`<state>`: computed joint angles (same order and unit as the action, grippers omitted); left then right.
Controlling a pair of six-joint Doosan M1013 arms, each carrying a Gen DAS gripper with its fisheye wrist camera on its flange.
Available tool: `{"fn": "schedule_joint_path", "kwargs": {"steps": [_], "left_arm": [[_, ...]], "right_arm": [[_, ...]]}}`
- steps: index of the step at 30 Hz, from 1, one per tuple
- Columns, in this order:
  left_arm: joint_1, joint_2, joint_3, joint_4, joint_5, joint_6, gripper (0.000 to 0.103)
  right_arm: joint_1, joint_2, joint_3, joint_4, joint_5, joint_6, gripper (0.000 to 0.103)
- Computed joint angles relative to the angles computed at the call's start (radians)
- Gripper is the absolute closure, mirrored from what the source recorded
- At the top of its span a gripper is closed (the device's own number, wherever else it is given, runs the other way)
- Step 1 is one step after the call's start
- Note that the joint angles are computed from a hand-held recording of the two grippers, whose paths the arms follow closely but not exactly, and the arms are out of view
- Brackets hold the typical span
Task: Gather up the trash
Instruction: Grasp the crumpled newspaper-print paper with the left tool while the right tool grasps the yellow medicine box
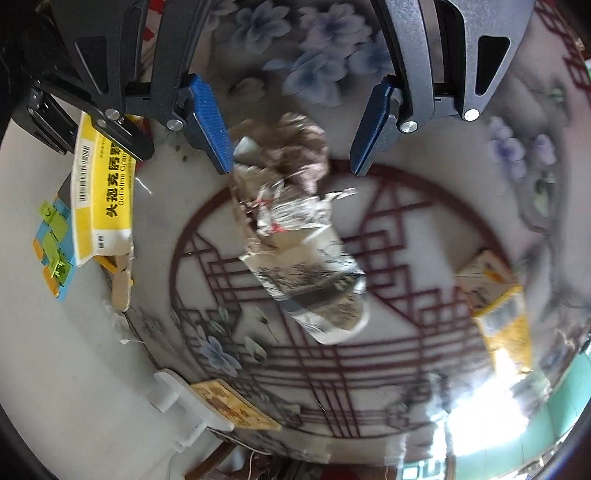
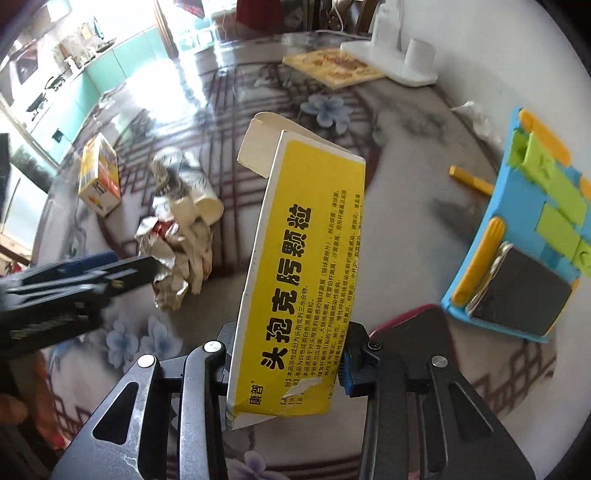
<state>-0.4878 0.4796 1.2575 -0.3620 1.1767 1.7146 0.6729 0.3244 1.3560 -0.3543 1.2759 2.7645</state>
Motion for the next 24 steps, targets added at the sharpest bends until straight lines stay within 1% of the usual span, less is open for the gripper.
{"fn": "schedule_joint_path", "kwargs": {"steps": [4, 8, 9, 11, 13, 19, 24], "left_arm": [[-0.011, 0.021, -0.015, 0.027, 0.023, -0.036, 0.038], [-0.002, 0.022, -0.010, -0.007, 0.020, -0.017, 0.039], [0.000, 0.019, -0.004, -0.016, 0.008, 0.012, 0.052], [0.000, 0.018, -0.003, -0.014, 0.011, 0.044, 0.055], [0.009, 0.014, 0.001, -0.047, 0.018, 0.066, 0.058], [0.024, -0.042, 0.032, -0.041, -0.066, 0.121, 0.058], [0.055, -0.098, 0.063, -0.022, -0.148, 0.127, 0.058]], "right_arm": [[-0.014, 0.005, -0.005, 0.007, -0.005, -0.010, 0.068], [-0.009, 0.006, -0.005, 0.007, -0.009, -0.006, 0.068], [-0.010, 0.013, -0.011, 0.009, -0.014, -0.010, 0.068], [-0.010, 0.014, -0.012, 0.011, -0.017, -0.012, 0.068], [-0.010, 0.019, -0.019, 0.012, -0.019, -0.019, 0.068], [0.001, 0.036, -0.055, -0.011, -0.012, -0.039, 0.068], [0.015, 0.070, -0.117, -0.032, -0.011, -0.080, 0.068]]}}
